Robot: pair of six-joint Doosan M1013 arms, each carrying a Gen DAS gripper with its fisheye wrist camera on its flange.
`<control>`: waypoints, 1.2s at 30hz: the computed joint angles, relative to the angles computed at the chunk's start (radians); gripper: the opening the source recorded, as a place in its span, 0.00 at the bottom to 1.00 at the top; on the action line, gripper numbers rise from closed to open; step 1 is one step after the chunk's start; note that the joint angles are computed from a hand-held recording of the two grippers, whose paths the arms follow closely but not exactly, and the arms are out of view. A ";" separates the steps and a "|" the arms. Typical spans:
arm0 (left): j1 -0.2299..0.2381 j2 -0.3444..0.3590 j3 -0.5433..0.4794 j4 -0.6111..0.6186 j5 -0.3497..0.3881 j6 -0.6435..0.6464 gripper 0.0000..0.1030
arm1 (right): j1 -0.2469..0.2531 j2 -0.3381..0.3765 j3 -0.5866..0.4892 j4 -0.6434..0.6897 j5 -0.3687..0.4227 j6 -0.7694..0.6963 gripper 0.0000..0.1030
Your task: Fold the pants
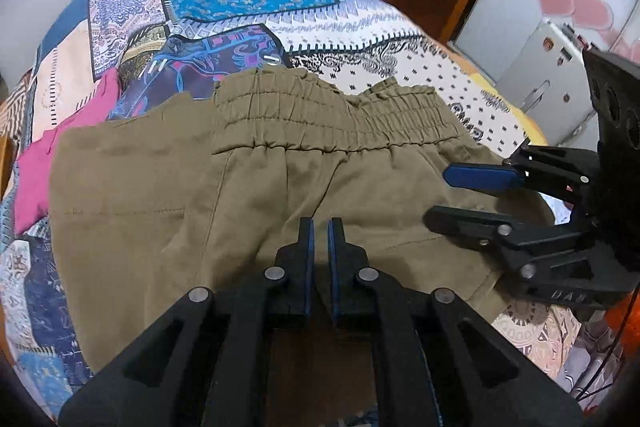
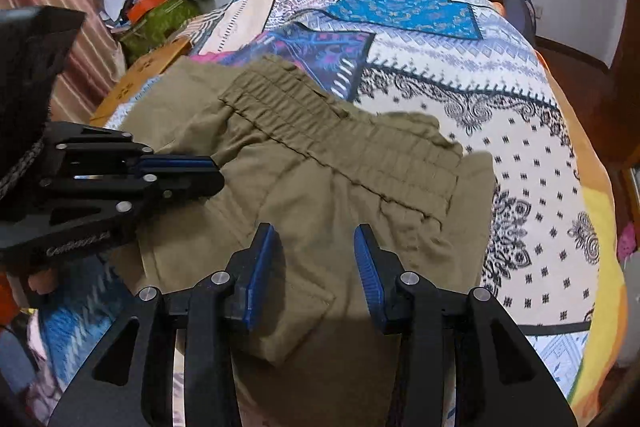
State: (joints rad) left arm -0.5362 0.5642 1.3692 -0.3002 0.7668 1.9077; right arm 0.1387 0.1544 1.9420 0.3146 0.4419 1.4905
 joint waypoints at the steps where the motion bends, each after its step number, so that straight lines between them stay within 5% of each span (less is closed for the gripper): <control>1: 0.003 -0.003 0.004 -0.008 0.001 0.004 0.07 | -0.005 -0.009 0.009 0.008 0.000 -0.002 0.36; 6: 0.020 -0.032 0.035 -0.052 0.012 0.033 0.07 | -0.037 -0.051 0.052 0.070 0.013 -0.032 0.35; 14: 0.046 -0.110 0.119 0.005 -0.046 0.002 0.08 | -0.025 -0.120 0.109 -0.154 0.004 0.186 0.46; 22: 0.098 -0.120 0.106 0.064 -0.085 -0.130 0.26 | -0.026 -0.122 0.089 -0.307 -0.004 0.348 0.48; 27: 0.129 -0.082 0.071 0.019 -0.046 -0.142 0.35 | -0.049 -0.092 0.070 -0.255 -0.002 0.328 0.48; 36: 0.144 -0.027 0.039 -0.064 -0.005 -0.109 0.45 | -0.117 -0.036 0.064 0.104 0.014 0.075 0.48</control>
